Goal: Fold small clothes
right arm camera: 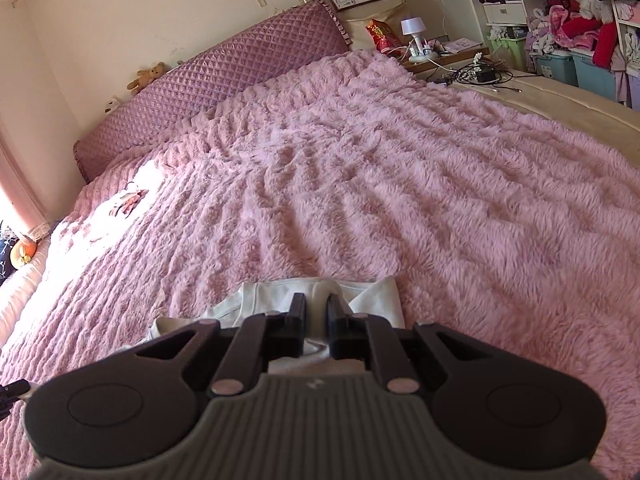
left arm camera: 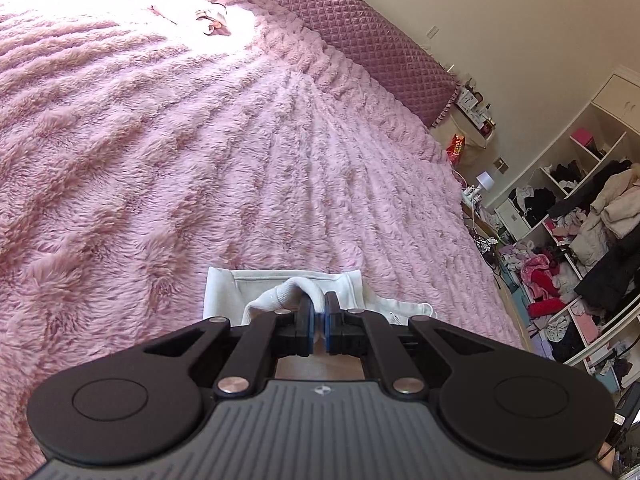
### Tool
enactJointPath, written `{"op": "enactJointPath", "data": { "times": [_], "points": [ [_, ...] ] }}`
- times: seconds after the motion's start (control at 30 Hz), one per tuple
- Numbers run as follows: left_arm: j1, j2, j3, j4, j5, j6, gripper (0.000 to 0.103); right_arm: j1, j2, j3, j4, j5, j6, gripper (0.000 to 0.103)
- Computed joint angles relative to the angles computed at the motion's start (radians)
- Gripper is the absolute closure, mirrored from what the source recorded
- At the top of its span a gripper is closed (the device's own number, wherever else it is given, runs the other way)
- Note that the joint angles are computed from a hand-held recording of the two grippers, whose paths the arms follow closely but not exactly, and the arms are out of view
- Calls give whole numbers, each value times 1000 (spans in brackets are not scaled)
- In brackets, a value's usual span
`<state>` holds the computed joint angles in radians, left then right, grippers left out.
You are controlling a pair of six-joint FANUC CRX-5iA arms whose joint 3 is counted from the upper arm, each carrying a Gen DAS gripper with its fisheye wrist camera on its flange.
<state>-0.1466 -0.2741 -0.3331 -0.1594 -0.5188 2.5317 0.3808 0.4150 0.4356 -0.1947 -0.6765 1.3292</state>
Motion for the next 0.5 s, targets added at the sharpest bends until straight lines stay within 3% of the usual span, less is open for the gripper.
{"op": "enactJointPath", "data": {
  "times": [0.13,0.37,0.43,0.5],
  "points": [
    [42,74,-1,37,46,-32,99,21,118,89,79,-3,-90,98],
    [46,193,48,-30,19,27,99,40,252,184,171,-19,-163,98],
    [33,218,73,-69,-18,61,90,45,263,180,188,-10,-157,97],
    [36,222,75,-53,-27,66,89,49,271,176,209,-3,-126,90]
  ]
}}
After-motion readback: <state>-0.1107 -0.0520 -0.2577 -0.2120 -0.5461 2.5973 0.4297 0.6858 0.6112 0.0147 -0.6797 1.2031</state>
